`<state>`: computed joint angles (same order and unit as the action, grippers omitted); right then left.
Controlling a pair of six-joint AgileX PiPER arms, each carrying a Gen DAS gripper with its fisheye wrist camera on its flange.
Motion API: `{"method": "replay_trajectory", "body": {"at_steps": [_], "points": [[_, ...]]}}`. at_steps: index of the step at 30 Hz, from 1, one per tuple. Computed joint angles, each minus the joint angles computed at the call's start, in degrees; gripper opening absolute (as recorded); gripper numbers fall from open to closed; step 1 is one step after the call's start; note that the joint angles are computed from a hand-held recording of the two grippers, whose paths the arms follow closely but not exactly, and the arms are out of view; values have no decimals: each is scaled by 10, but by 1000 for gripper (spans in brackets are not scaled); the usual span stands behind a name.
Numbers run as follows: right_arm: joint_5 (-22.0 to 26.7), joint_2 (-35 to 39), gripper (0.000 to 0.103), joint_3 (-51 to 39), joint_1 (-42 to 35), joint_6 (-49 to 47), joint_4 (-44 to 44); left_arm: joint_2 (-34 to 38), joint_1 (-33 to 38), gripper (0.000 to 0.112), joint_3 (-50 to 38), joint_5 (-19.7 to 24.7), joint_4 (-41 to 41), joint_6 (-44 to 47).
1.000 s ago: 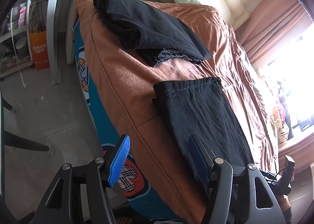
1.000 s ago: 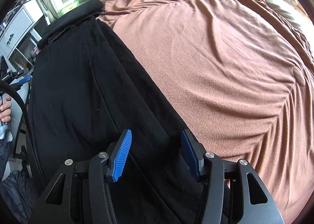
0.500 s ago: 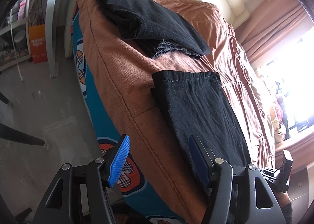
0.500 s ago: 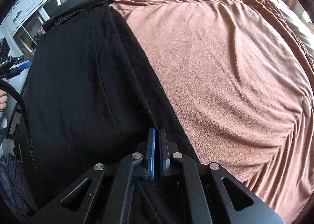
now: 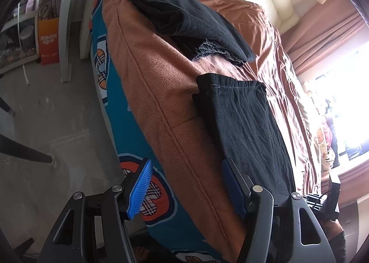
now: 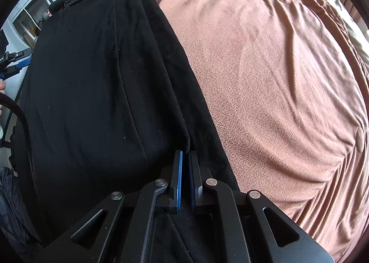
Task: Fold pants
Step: 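Pull the waistband straight with the right tool and open it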
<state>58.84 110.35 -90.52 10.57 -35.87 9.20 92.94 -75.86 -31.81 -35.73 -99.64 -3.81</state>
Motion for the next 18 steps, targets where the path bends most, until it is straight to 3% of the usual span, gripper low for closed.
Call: {"method": "replay_trajectory", "body": {"at_steps": [3, 9, 15, 18], "points": [[-27, 7, 2, 10, 17, 19, -15, 4, 1, 64, 2, 5, 12, -14], [-127, -29, 0, 80, 102, 158, -169, 5, 5, 64, -4, 5, 23, -8], [-142, -22, 0, 82, 130, 272, -274, 6, 12, 64, -15, 5, 41, -8], [-132, 1, 0, 57, 129, 271, -253, 8, 24, 64, -19, 9, 49, -4]]}}
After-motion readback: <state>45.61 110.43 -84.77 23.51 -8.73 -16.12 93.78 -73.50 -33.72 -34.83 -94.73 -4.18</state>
